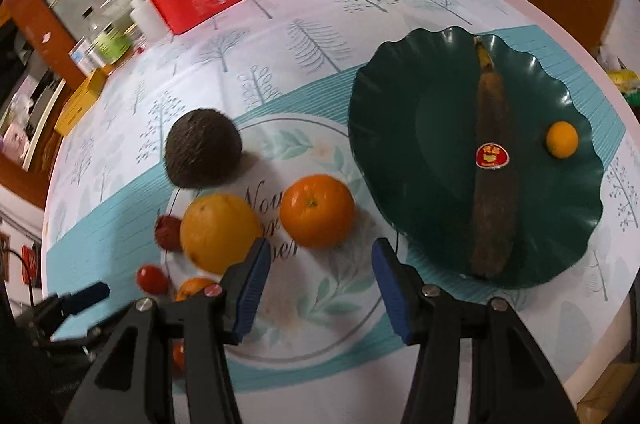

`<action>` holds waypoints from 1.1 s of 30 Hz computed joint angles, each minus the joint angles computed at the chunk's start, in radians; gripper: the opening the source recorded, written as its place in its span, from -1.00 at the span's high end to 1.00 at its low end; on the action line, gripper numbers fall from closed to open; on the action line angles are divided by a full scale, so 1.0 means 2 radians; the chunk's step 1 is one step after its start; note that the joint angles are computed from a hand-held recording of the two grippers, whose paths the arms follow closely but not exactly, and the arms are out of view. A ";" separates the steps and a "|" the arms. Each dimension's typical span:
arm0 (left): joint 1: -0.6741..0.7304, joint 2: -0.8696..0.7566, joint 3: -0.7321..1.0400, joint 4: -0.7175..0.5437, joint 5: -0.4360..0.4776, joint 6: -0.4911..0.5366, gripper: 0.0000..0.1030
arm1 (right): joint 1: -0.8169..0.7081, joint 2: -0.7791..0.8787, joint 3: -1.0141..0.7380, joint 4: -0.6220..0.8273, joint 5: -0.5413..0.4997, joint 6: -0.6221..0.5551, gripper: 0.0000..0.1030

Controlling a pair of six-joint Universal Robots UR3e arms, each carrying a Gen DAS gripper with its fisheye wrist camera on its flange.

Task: Organize fruits
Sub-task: 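Grasp a red tomato with the left tool while the right tool grasps a mandarin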

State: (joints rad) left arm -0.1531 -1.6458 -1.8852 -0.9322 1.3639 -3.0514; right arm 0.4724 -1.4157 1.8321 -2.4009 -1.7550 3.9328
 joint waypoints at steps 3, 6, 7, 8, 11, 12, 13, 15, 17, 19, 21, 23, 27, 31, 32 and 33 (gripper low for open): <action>0.001 -0.017 0.009 -0.002 -0.007 0.004 -0.23 | -0.010 0.011 0.000 -0.014 0.008 0.007 -0.03; 0.002 -0.026 0.010 -0.003 -0.017 0.002 -0.23 | -0.015 0.022 -0.002 -0.019 0.008 0.012 -0.03; 0.002 -0.028 0.009 -0.002 -0.019 0.001 -0.23 | -0.018 0.023 0.000 -0.022 0.011 0.012 -0.03; 0.002 -0.029 0.007 0.003 -0.019 0.001 -0.22 | -0.021 0.023 0.007 -0.035 0.018 0.011 -0.03; -0.001 -0.031 0.009 0.003 -0.021 0.000 -0.21 | -0.022 0.032 0.004 -0.042 0.021 0.007 -0.03; 0.001 -0.028 0.007 0.002 -0.022 0.000 -0.21 | -0.023 0.037 0.000 -0.038 0.023 0.006 -0.03; 0.002 -0.027 0.005 0.001 -0.023 0.000 -0.20 | -0.027 0.041 0.001 -0.040 0.030 0.006 -0.03; 0.003 -0.025 0.004 0.000 -0.023 0.000 -0.16 | -0.026 0.043 0.004 -0.052 0.025 0.007 -0.03; 0.000 -0.026 0.006 -0.002 -0.021 -0.003 -0.12 | -0.030 0.045 0.005 -0.057 0.028 0.004 -0.03; 0.002 -0.018 0.001 -0.005 -0.018 0.000 -0.06 | -0.034 0.047 0.007 -0.064 0.030 0.001 -0.03; -0.002 -0.016 0.001 -0.007 -0.014 0.001 0.06 | -0.037 0.047 0.010 -0.072 0.032 -0.004 0.01; -0.005 -0.015 0.001 -0.010 -0.015 0.006 0.26 | -0.035 0.048 0.008 -0.070 0.027 -0.009 0.10; -0.011 -0.010 -0.004 -0.010 -0.010 0.002 0.33 | -0.033 0.043 0.018 -0.078 0.029 -0.020 0.12; -0.004 0.001 -0.015 -0.009 -0.015 -0.001 0.36 | -0.029 0.031 0.032 -0.082 0.035 -0.028 0.13; -0.004 0.002 -0.018 -0.007 -0.014 -0.002 0.36 | -0.026 0.027 0.036 -0.082 0.035 -0.030 0.14; -0.003 0.006 -0.022 -0.005 -0.012 -0.003 0.36 | -0.022 0.021 0.041 -0.082 0.035 -0.031 0.14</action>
State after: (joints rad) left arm -0.1594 -1.6346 -1.9289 -0.9429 1.3400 -3.0565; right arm 0.4275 -1.3728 1.9139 -2.5643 -1.6852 3.8709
